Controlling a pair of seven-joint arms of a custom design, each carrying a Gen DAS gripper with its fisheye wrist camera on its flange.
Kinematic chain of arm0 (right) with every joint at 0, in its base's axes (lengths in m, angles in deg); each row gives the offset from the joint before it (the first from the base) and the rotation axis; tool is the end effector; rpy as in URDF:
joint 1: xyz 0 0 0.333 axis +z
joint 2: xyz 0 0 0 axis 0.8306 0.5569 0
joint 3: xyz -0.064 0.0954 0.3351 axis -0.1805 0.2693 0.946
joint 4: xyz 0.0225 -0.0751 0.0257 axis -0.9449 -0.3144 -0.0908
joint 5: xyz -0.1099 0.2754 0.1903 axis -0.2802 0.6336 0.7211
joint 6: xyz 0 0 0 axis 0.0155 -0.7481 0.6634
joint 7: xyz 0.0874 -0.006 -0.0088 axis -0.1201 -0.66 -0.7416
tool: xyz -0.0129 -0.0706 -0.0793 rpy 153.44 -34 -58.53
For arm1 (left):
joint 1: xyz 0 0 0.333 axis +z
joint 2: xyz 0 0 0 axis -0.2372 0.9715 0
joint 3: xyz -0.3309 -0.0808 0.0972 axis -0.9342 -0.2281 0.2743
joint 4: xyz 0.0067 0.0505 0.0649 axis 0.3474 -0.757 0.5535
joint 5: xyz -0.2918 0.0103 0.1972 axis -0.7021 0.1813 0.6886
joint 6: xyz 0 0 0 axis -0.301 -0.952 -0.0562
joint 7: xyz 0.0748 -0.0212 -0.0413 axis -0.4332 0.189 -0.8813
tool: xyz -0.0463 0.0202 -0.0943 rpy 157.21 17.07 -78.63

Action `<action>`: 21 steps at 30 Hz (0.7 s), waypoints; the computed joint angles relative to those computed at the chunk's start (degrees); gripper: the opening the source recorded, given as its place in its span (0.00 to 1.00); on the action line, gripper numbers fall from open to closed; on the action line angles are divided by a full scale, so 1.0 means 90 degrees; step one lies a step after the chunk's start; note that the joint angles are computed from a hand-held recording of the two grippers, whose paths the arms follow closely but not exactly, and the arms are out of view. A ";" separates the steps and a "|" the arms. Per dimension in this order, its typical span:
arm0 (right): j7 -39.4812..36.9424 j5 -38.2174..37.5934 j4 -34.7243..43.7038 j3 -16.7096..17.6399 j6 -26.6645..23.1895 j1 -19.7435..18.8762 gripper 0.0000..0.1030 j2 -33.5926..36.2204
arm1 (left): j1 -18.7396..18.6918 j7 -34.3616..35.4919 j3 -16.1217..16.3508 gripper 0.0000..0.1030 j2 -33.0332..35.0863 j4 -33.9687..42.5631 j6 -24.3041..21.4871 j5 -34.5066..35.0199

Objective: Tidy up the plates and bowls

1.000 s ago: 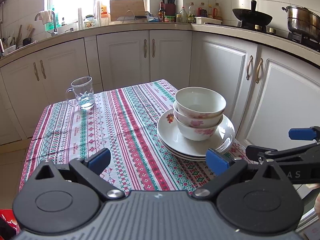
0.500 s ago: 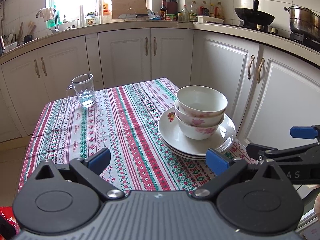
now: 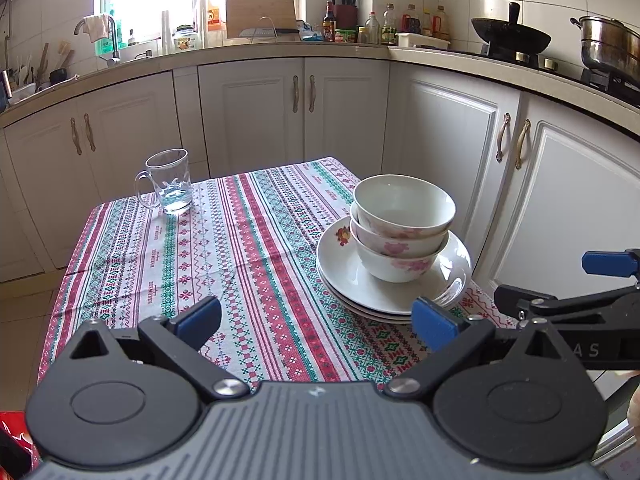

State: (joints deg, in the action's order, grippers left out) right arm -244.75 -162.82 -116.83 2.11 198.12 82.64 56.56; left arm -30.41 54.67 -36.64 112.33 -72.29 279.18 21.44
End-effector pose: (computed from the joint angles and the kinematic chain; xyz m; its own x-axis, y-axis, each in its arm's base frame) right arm 0.6495 0.2595 0.3461 0.1053 -0.9903 0.0902 -0.5976 -0.1355 -0.7903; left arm 0.6492 -0.1386 0.3229 -0.0533 -0.9985 -0.0145 -0.5730 0.0425 -0.8185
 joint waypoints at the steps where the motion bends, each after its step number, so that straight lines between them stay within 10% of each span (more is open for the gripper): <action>1: 0.0030 -0.0024 0.0001 -0.0015 0.0009 0.0008 1.00 -0.0001 | 0.0001 -0.0003 -0.0001 0.98 0.0002 0.0004 -0.0001 0.0002; 21: 0.0176 -0.0230 -0.0006 0.0085 -0.0101 -0.0048 1.00 -0.0041 | -0.0060 0.0007 0.0062 0.98 0.0006 0.0019 -0.0023 -0.0053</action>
State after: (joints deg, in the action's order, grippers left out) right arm -243.17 -164.89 -116.88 2.88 197.21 82.21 56.19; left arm -30.95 54.73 -36.08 112.38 -72.12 278.97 20.96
